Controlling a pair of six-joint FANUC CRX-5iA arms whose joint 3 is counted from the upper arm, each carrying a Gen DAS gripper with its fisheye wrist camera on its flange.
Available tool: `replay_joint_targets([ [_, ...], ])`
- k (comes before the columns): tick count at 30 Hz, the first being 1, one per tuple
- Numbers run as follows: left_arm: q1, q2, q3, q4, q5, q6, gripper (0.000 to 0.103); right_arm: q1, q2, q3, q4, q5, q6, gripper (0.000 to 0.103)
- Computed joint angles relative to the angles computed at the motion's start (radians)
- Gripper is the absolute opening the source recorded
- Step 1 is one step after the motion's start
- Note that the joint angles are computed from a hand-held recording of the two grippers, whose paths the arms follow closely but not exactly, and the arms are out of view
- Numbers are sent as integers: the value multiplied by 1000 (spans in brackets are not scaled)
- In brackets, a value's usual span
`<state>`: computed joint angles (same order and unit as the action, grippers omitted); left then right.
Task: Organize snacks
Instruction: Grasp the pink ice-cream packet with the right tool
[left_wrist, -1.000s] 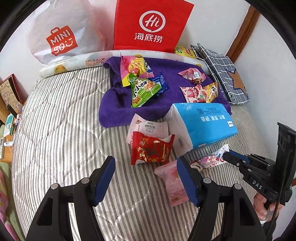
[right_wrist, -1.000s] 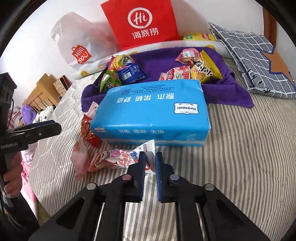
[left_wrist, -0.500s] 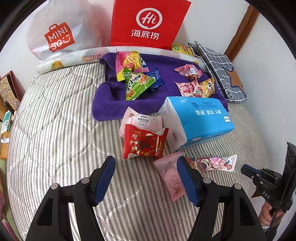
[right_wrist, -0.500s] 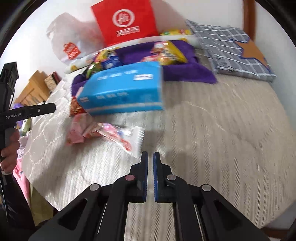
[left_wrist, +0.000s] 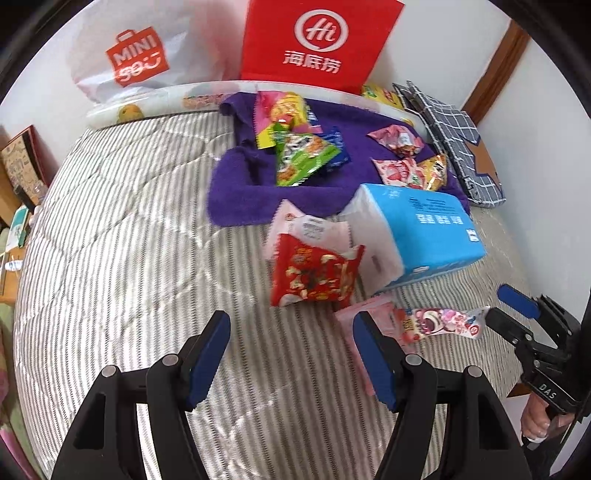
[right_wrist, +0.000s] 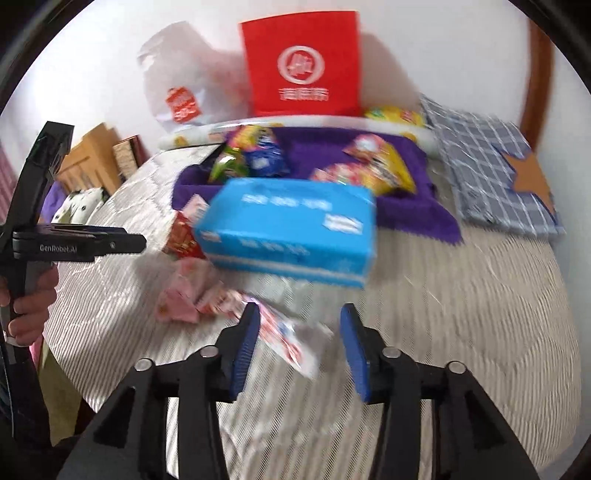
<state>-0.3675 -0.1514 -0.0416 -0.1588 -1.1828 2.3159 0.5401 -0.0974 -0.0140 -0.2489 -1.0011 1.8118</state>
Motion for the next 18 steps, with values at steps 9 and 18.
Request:
replay_joint_targets([
  [9, 36, -43, -57, 6, -14, 0, 67, 68, 82, 37, 11, -28, 28, 48],
  [18, 53, -48, -80, 23, -6, -7, 67, 89, 94, 20, 20, -29, 22, 51],
])
